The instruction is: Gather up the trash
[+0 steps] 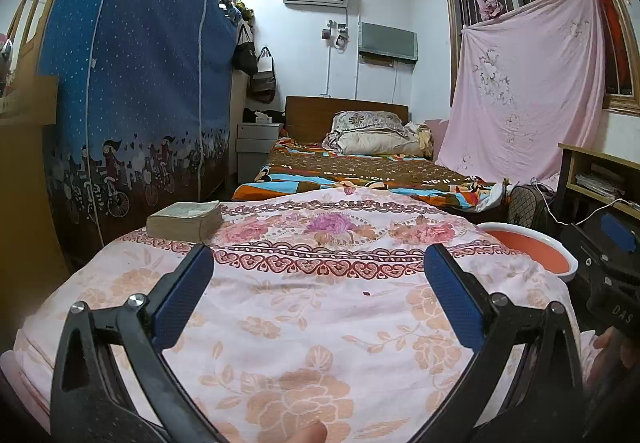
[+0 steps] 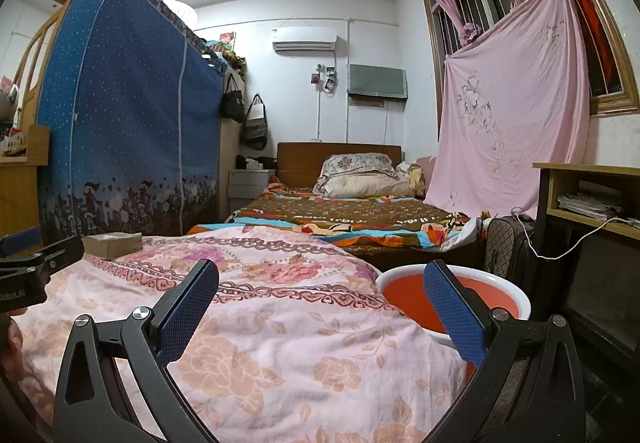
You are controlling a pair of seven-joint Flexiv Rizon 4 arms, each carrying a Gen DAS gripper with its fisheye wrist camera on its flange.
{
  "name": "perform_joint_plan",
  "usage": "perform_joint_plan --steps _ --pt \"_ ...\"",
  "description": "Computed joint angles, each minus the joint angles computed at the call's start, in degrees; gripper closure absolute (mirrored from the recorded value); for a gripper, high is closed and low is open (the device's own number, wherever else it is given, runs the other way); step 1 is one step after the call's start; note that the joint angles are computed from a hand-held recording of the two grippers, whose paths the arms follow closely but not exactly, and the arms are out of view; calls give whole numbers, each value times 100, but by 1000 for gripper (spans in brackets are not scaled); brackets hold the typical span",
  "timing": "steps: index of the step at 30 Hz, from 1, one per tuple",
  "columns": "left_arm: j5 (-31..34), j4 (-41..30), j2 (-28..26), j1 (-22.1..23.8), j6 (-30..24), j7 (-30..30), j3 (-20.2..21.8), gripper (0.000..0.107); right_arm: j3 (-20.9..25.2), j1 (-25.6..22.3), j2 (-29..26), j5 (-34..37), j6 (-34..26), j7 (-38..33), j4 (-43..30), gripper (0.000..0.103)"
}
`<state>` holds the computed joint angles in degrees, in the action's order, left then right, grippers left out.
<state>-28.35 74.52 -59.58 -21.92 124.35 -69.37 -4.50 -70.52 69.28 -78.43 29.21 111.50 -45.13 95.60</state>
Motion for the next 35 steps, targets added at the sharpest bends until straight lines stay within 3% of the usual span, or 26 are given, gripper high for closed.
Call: perform_joint_plan --steps 17,35 --pt "68 38 27 32 16 -91 -28 15 4 3 7 -8 -8 5 2 0" --pt "-341 -28 -29 -157 107 266 62 15 9 36 -30 -5 -26 43 12 0"
